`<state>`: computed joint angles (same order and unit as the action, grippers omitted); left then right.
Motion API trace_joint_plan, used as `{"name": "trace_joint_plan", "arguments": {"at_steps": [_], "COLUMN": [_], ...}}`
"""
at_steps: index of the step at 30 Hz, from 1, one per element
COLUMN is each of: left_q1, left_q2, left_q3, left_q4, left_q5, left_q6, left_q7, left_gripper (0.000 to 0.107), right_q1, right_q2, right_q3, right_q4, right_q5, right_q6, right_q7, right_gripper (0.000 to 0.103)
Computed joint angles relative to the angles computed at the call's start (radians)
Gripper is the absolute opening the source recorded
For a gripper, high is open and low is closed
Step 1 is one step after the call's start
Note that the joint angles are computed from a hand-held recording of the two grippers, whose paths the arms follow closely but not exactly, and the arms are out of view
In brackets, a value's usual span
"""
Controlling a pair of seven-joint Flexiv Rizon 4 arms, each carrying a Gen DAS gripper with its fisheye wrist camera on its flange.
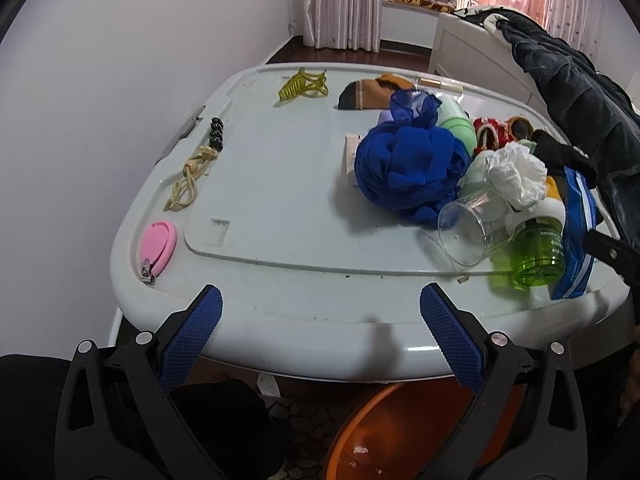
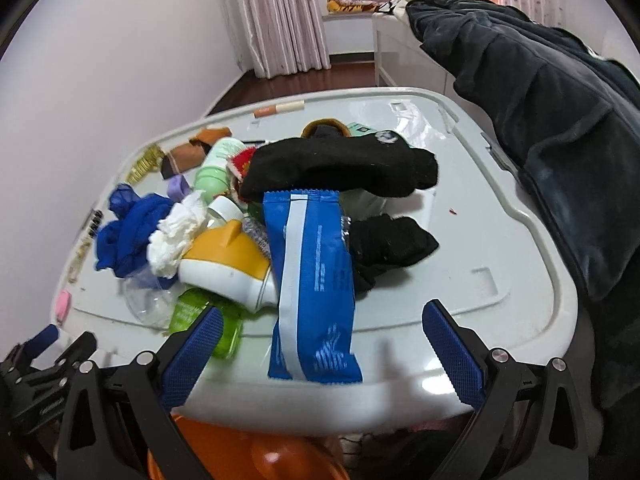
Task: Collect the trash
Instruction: 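Grasp the blue snack wrapper with the right tool while the left tool grasps the blue mesh cloth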
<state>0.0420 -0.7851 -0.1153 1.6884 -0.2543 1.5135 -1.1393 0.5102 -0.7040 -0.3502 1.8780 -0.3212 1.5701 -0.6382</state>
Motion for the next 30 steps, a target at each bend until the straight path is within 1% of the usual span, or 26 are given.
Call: {"name": "trace_joint_plan", "arguments": {"at_steps": [1,3,6,7,8,10,12,13,14,15,16,18,20,21,22,23,24,26,27,28,29,30], "left_q1": [-0.002,0.005,0.02,0.026,0.031,0.035,0.034,0.035,0.034,0.033,0.031,0.03,0.035,0.035,0.032,0.03,0.028,0.033,0.041,0.046,0.046,0.032], "left_q2": [0.001,0.004,0.01,0.011,0.012,0.014,0.014,0.014,0.014,0.014,0.015,0.014,0.014,0.013,0.012,0.012,0.012,0.013,0.014,0.014,0.015,0.017], "left_q3": [0.004,-0.003,-0.018,-0.024,-0.029,-0.032,-0.032,-0.033,-0.032,-0.031,-0.031,-0.029,-0.038,-0.038,-0.035,-0.033,-0.03,-0.036,-0.047,-0.055,-0.057,-0.042], "left_q4": [0.001,0.007,0.018,0.021,0.022,0.023,0.022,0.022,0.022,0.022,0.024,0.023,0.027,0.026,0.026,0.027,0.028,0.035,0.038,0.038,0.034,0.018], "left_q5": [0.002,0.002,-0.001,-0.003,-0.006,-0.011,-0.014,-0.015,-0.016,-0.017,-0.016,-0.015,-0.014,-0.014,-0.012,-0.01,-0.008,-0.003,-0.002,-0.001,-0.003,-0.005], "left_q6": [-0.002,0.001,0.01,0.008,0.005,0.0,-0.005,-0.007,-0.009,-0.01,-0.006,0.001,0.009,0.01,0.014,0.019,0.024,0.042,0.046,0.043,0.034,0.014], "left_q7": [0.0,0.004,0.009,0.011,0.013,0.014,0.013,0.014,0.014,0.015,0.015,0.016,0.021,0.022,0.023,0.023,0.023,0.026,0.031,0.036,0.037,0.032], "left_gripper": [0.097,0.097,0.097,0.097,0.097,0.097,0.097,0.097,0.097,0.097,0.097,0.097,0.097,0.097,0.097,0.097,0.097,0.097,0.097,0.097,0.097,0.097], "right_q1": [-0.013,-0.039,-0.064,-0.085,-0.113,-0.126,-0.139,-0.144,-0.146,-0.165,-0.184,-0.181,-0.18,-0.179,-0.179,-0.183,-0.181,-0.155,-0.161,-0.193,-0.248,-0.276], "right_q2": [-0.007,-0.02,-0.032,-0.032,-0.036,-0.037,-0.041,-0.043,-0.047,-0.056,-0.064,-0.064,-0.066,-0.064,-0.06,-0.054,-0.039,-0.002,0.019,0.031,0.04,0.048], "right_q3": [0.016,0.046,0.073,0.101,0.137,0.154,0.168,0.175,0.181,0.206,0.234,0.222,0.221,0.221,0.222,0.227,0.226,0.191,0.196,0.234,0.299,0.332], "right_q4": [-0.02,-0.059,-0.092,-0.103,-0.12,-0.122,-0.122,-0.127,-0.142,-0.156,-0.17,-0.159,-0.158,-0.157,-0.151,-0.138,-0.112,-0.056,-0.028,-0.018,-0.015,-0.014], "right_q5": [-0.003,-0.012,-0.027,-0.028,-0.023,-0.023,-0.026,-0.028,-0.037,-0.037,-0.006,-0.028,-0.038,-0.042,-0.044,-0.039,-0.031,-0.02,-0.008,0.007,0.028,0.038], "right_q6": [-0.024,-0.063,-0.098,-0.12,-0.138,-0.143,-0.12,-0.128,-0.172,-0.196,-0.21,-0.185,-0.177,-0.178,-0.169,-0.14,-0.093,-0.013,0.037,0.064,0.09,0.102], "right_q7": [-0.005,-0.008,0.002,-0.002,-0.007,0.006,0.005,0.002,-0.005,-0.018,-0.042,-0.017,-0.027,-0.034,-0.039,-0.042,-0.041,-0.039,-0.053,-0.075,-0.107,-0.124], "right_gripper": [0.098,0.092,0.078,0.07,0.069,0.067,0.059,0.043,0.038,0.038,0.038,0.037,0.028,0.027,0.02,0.017,0.017,0.017,0.017,0.017,0.017,0.017]}}
